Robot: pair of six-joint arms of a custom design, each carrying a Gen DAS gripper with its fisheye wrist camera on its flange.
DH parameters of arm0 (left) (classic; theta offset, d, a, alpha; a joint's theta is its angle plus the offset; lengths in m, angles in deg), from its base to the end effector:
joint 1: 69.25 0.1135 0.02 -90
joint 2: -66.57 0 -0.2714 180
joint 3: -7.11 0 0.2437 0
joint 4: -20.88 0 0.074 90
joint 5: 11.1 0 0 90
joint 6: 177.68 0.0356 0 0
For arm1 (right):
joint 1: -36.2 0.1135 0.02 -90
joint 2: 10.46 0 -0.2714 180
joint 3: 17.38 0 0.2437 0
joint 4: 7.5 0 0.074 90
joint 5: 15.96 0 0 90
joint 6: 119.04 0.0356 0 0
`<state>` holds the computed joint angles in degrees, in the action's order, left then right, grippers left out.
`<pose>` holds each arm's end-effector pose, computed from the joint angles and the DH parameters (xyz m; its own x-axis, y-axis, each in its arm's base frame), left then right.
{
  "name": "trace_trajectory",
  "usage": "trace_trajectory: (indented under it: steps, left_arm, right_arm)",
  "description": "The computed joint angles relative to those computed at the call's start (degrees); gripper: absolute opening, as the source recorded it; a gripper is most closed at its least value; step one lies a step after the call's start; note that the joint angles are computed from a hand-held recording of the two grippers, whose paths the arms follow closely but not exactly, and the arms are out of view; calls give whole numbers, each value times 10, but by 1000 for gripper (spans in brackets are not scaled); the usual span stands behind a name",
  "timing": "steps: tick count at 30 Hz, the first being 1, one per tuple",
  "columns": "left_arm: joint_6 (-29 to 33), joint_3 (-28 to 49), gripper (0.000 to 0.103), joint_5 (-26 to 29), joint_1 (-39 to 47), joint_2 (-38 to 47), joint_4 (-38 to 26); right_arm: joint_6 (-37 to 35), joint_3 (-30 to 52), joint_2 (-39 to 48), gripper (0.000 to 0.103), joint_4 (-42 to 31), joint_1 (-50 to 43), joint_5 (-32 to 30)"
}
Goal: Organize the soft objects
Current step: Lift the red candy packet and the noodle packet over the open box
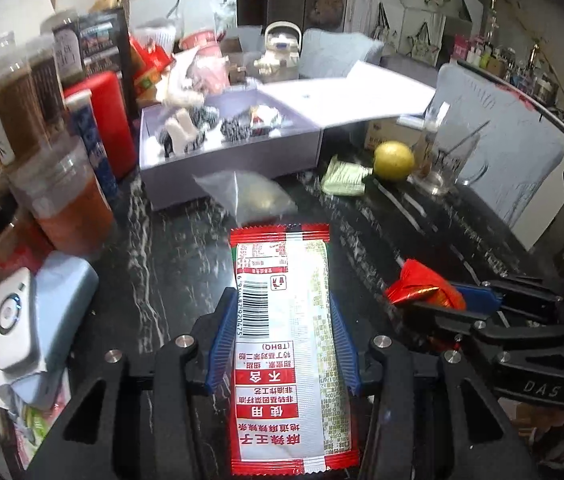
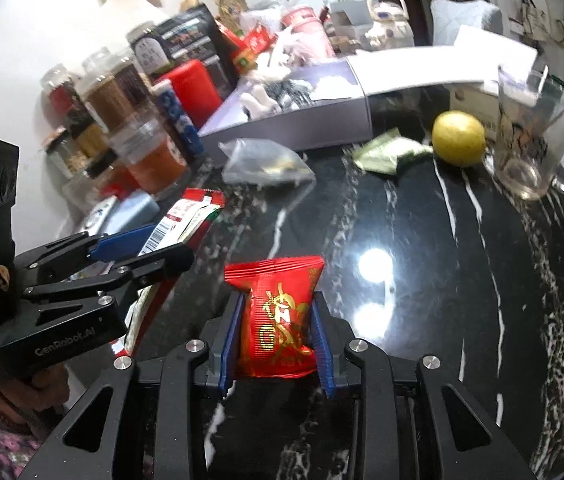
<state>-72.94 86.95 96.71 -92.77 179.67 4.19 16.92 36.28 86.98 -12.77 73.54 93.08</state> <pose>0.3621 -0.1695 0.1469 -0.5362 0.4976 -0.6819 0.7205 0.6906 -0.0627 0.2469 0.1737 0.1327 -0.7074 0.3150 -0.6327 0.1513 0.9419 0.2999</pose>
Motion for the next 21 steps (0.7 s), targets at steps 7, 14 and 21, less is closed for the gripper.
trace_trajectory:
  steps: [7,14,21]
  left_arm:
    - [-16,16,45,17,4,-27,-6]
    - [-37,58,45,32,6,-30,-9]
    - [-51,120,45,46,8,-11,-11]
  right_arm:
    - [-26,4,-42,32,-5,-3,6]
    - [-70,37,-68,32,-36,-20,21]
    - [-118,73,-78,32,-49,-49,14]
